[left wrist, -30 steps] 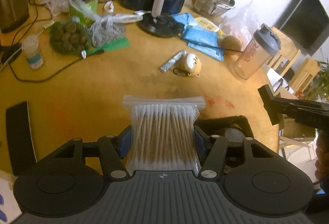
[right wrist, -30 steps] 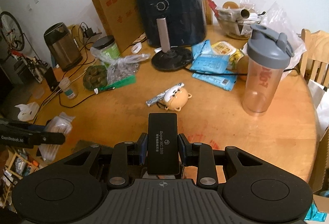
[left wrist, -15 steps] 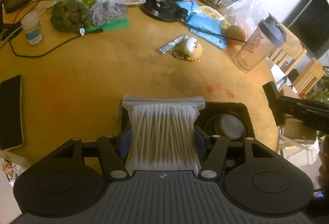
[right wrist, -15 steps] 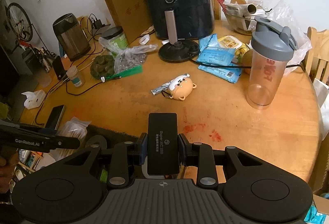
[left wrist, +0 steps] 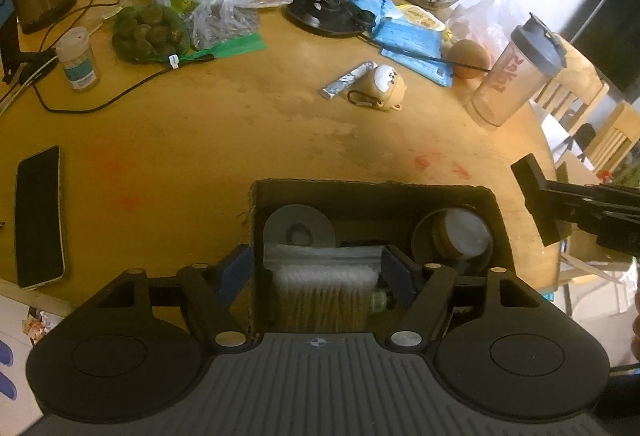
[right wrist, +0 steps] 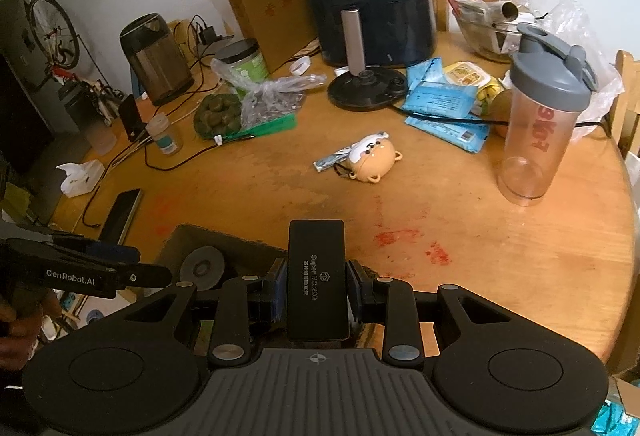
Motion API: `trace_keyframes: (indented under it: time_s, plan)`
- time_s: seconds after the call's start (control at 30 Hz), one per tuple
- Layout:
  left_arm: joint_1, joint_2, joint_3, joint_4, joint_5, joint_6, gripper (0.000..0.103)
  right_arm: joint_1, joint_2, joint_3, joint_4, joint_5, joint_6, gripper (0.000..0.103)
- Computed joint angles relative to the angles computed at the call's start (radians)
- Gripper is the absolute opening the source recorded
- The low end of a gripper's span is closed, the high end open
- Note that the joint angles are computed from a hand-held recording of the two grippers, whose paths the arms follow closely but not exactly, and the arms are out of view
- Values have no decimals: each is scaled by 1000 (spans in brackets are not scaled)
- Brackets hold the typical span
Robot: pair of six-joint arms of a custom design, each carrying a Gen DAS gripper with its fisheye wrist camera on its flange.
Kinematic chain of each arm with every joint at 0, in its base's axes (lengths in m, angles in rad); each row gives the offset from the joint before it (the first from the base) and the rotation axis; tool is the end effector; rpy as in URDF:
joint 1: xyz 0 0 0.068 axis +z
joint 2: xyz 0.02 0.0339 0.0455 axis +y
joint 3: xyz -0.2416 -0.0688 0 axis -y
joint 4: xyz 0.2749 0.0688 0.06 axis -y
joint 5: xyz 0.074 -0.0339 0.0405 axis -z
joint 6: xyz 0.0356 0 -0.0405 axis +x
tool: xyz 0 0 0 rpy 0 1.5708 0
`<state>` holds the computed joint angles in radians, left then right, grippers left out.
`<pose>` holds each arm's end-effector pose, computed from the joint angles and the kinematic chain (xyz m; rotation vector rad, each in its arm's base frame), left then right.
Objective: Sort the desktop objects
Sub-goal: 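Open the left gripper to drop the cotton swab bag into the box, then open the right gripper to drop the black case into the box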
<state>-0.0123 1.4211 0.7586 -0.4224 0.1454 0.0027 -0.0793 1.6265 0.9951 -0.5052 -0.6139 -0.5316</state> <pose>0.2885 -0.0087 0.1340 0.0677 2.6496 -0.1961 0.3347 -0.0060 0.1474 -0.7280 2.3878 0.5876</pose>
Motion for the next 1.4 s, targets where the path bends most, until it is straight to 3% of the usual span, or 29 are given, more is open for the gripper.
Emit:
trace_keyframes:
  time_s: [0.6,0.83,1.4]
  plan:
    - [66,-37,-16,-32,6,35,71,78,19,-1,-8,-6,59,34]
    - [94,-44,-14,-47,9,70,82,114,46,16,-9,7,112,34]
    - [191,17,44,-71,50,174,82,215,94,36,44,120,265,35]
